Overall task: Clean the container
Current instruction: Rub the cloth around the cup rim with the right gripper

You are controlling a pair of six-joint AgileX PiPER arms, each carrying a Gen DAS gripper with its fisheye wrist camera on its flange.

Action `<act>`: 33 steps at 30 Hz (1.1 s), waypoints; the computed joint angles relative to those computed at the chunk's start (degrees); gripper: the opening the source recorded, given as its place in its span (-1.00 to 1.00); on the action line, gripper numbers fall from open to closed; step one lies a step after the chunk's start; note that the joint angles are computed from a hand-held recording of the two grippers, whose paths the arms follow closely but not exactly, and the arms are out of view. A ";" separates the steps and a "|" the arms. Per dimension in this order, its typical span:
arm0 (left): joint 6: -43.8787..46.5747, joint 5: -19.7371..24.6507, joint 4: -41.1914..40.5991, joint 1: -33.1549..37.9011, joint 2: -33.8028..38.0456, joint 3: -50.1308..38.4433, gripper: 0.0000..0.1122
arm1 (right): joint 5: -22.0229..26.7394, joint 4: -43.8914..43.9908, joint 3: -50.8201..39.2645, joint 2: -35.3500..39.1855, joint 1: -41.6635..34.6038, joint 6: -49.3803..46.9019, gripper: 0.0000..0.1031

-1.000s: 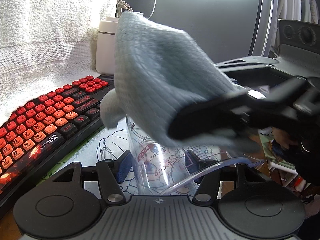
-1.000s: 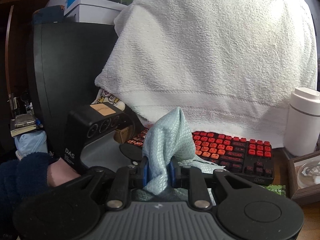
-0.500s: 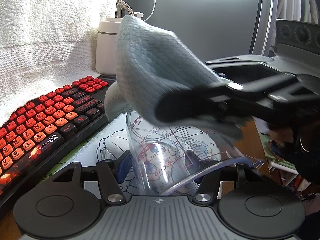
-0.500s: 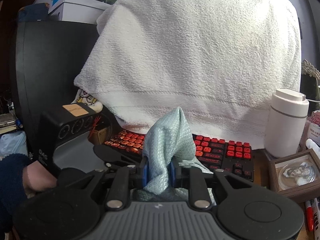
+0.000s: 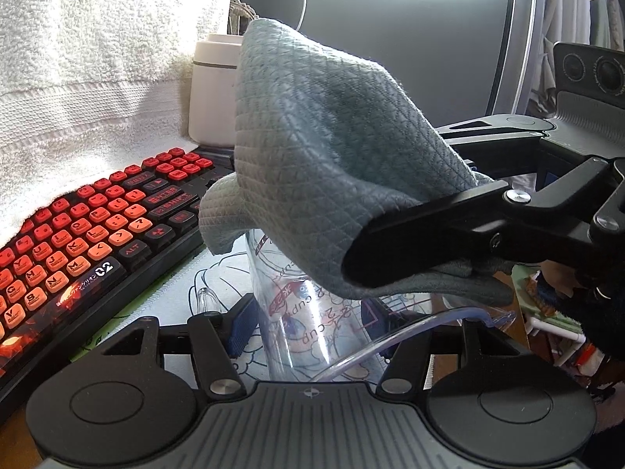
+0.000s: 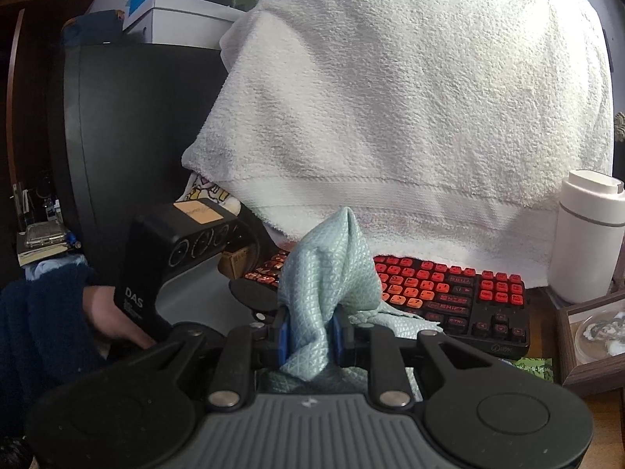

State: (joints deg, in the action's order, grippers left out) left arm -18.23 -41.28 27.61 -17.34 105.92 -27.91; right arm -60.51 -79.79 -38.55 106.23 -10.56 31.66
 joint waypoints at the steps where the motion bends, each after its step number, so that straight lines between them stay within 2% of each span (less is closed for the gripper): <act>1: -0.11 -0.03 0.11 0.05 0.05 -0.05 0.03 | -0.01 0.03 0.04 -0.02 -0.02 -0.07 -0.61; 2: -0.07 -0.01 0.01 0.01 0.15 -0.21 0.06 | -0.01 0.06 0.10 -0.04 -0.04 -0.15 -0.61; 3: 0.77 0.14 -1.05 -0.41 0.17 -0.31 0.18 | -0.02 0.10 0.15 -0.06 -0.06 -0.23 -0.61; 4: 1.96 0.30 -2.54 -1.00 0.16 -0.34 0.19 | -0.03 0.13 0.21 -0.08 -0.07 -0.31 -0.61; 15: 1.35 0.26 -1.69 -0.69 -0.07 -0.19 0.17 | -0.12 0.50 0.81 -0.32 -0.28 -1.18 -0.61; 17: 2.38 0.35 -3.63 -1.56 -0.16 0.02 0.17 | -0.14 0.57 0.92 -0.36 -0.32 -1.33 -0.61; 22: 10.02 2.49 -14.30 -6.03 -0.81 0.32 -0.06 | -0.18 0.73 1.19 -0.46 -0.42 -1.73 -0.62; 23: 10.60 2.75 -15.03 -6.41 -0.86 0.32 -0.26 | -0.19 0.77 1.25 -0.49 -0.44 -1.81 -0.62; 24: 11.21 2.95 -16.05 -6.75 -0.94 0.35 -0.34 | -0.20 0.80 1.30 -0.51 -0.46 -1.89 -0.62; 27: 13.08 2.91 -19.29 -7.54 -1.23 0.74 -0.48 | -0.22 0.90 1.46 -0.57 -0.52 -2.12 -0.62; 33: 20.09 1.73 -28.31 -10.87 -1.60 1.68 -0.58 | -0.28 1.10 1.79 -0.69 -0.63 -2.59 -0.61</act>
State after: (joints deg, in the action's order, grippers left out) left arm 1.86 -39.55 -0.69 -28.21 104.32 -26.23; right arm -60.79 -78.69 -36.76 105.54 -11.19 29.07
